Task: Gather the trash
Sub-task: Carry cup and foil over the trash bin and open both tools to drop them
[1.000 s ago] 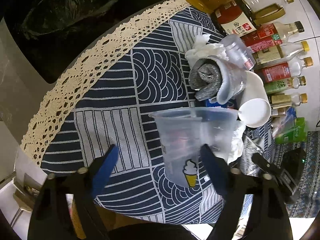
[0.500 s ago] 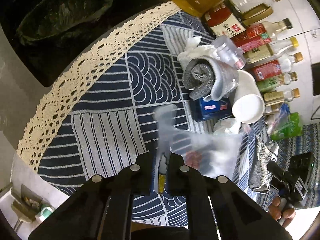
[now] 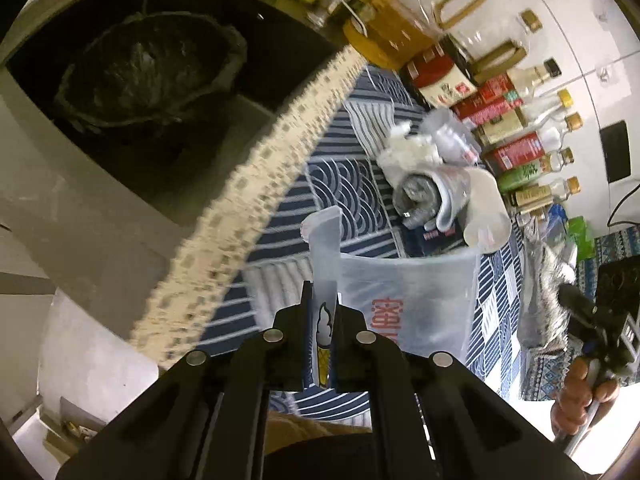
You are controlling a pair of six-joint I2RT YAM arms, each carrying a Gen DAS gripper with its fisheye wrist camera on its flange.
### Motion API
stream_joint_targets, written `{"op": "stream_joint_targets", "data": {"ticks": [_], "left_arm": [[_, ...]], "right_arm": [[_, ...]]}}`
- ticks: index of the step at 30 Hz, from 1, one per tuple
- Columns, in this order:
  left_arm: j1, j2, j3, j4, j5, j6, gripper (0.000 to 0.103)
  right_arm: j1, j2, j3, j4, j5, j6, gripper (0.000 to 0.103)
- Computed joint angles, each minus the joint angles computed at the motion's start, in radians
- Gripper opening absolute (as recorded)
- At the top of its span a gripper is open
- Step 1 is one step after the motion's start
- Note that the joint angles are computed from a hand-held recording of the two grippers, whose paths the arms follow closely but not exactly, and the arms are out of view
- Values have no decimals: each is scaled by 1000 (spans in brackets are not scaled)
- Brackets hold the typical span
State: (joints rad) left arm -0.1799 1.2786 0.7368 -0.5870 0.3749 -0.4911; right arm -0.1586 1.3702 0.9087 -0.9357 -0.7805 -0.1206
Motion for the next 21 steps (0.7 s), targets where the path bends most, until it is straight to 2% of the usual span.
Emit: {"op": "stream_joint_targets", "data": {"ticks": [5, 11, 13, 17, 21], "left_arm": [[142, -57, -13, -66, 46, 110, 5], [360, -14, 65, -159, 132, 347, 5], [444, 43, 119, -189, 167, 440, 5], [599, 206, 239, -233, 211, 608, 5], [695, 395, 400, -273, 230, 708, 5]], "right_arm": [[185, 49, 44, 144, 32, 200, 57], [390, 119, 93, 341, 121, 483, 57], [457, 168, 128, 410, 152, 582, 57], [565, 289, 219, 501, 216, 697, 57], [638, 402, 317, 542, 258, 767, 57]]}}
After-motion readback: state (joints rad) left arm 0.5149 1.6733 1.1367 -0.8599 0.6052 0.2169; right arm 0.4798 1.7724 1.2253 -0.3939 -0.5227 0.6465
